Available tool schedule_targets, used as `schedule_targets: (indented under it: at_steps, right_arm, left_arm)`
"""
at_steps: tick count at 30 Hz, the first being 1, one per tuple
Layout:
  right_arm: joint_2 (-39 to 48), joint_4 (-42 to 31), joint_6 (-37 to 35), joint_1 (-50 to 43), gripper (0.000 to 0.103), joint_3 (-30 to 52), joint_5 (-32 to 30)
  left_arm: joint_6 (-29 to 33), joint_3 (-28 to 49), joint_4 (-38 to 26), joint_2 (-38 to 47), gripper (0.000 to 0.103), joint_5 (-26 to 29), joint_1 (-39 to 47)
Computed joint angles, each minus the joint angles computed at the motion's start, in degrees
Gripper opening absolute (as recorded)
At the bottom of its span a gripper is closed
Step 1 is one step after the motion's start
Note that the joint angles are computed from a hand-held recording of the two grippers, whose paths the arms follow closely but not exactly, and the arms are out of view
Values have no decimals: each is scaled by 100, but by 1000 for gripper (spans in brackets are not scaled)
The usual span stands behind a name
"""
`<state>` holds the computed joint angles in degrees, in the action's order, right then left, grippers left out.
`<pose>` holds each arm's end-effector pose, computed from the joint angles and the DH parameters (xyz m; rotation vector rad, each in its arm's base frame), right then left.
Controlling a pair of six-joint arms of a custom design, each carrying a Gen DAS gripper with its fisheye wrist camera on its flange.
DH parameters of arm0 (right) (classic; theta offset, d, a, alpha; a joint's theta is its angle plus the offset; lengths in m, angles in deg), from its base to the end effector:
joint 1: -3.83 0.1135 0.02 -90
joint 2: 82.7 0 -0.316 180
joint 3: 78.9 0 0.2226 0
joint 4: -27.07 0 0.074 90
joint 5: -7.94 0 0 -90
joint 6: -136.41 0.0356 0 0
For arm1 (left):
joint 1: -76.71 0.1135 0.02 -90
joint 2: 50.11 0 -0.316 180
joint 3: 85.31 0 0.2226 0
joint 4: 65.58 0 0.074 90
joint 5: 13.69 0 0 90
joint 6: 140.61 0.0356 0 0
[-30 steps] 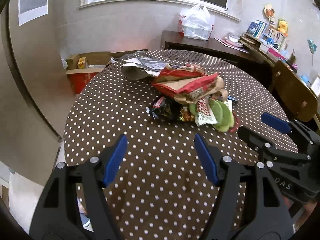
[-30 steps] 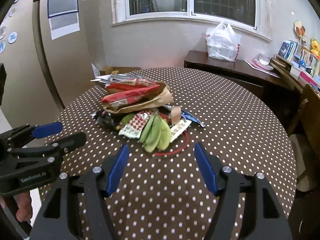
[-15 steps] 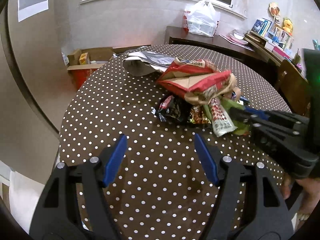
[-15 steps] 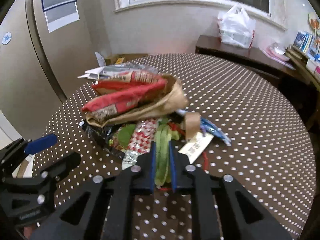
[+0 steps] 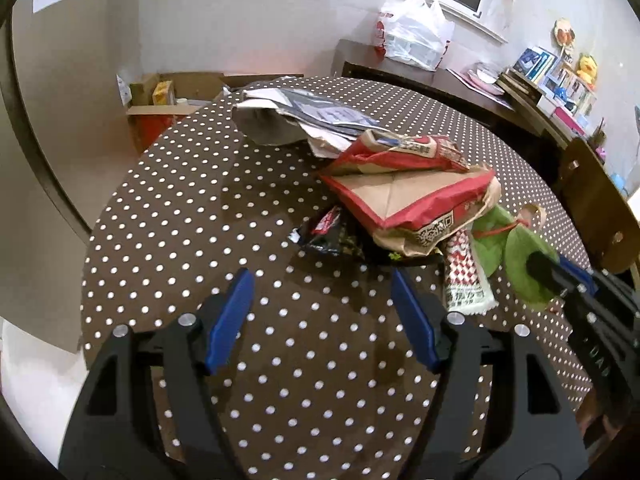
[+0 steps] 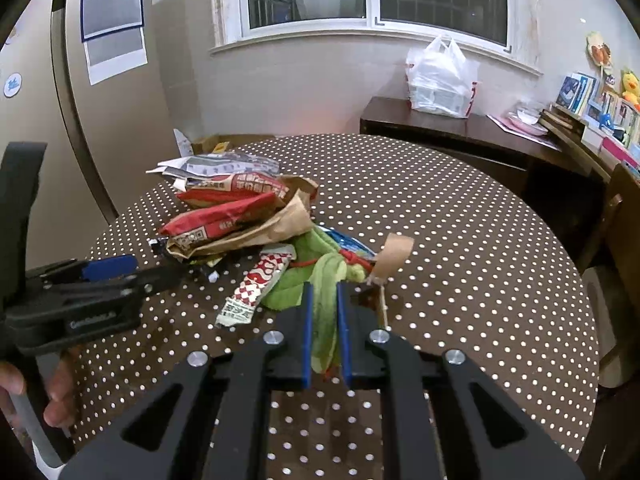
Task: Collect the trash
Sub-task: 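Grasp the green leafy vegetables with the right tool while the left tool grasps dark snack wrappers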
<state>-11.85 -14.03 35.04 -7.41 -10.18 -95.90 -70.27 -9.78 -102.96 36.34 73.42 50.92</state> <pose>0.2154 -0.0341 0.3294 -0.1231 2.2963 0.0786 0.2636 -0.1254 0.3049 0.1068 2.4326 -0.3016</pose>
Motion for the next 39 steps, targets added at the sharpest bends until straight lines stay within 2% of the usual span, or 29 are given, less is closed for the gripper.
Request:
schedule_targets:
  at_steps: [2,6,11,14,15,18,20,21,22,29,33,39]
  right_arm:
    - [77,-57,43,8,11,52,-77]
    - [157,-93,97,136,11,93,-53]
    - [275,-82,219,362,11,148,62]
    - [340,-88,261,465,11,196,76]
    - [351,-96,260,489,11,202,86]
    - [396,-95,333,544,11,219,57]
    - [421,-71,399,550,11,219,1]
    - [425,-60,417,575,11,212,28]
    - [412,-46,423,574,11,207,26]
    - [56,-58,450,422,11,18,-285]
    - [-404,-373,456,559,11,83,-333]
    - [-1029,-976,709,1090,11,460,-155]
  left_arm:
    - [3,33,40,26,71,306,90]
    - [-469,-119,412,20,74,1203,462]
    - [-669,194,236,245,74,832,274]
    - [-866,143,376,240,74,1035,248]
    - [-843,183,345,276,74,859,156]
    - [-624,504,3,494,64,71,-218]
    - [-526,575,-29,588,44,-296,-407]
    - [-477,644,-112,636,42,-440,-464]
    - [-461,673,-137,649,28,-442,-443]
    - [-426,231,-73,109,19,51,-243]
    - [-444,-131,-83,-524,17,149,-224]
    - [-379,-368,-448,-1476,17,174,-112]
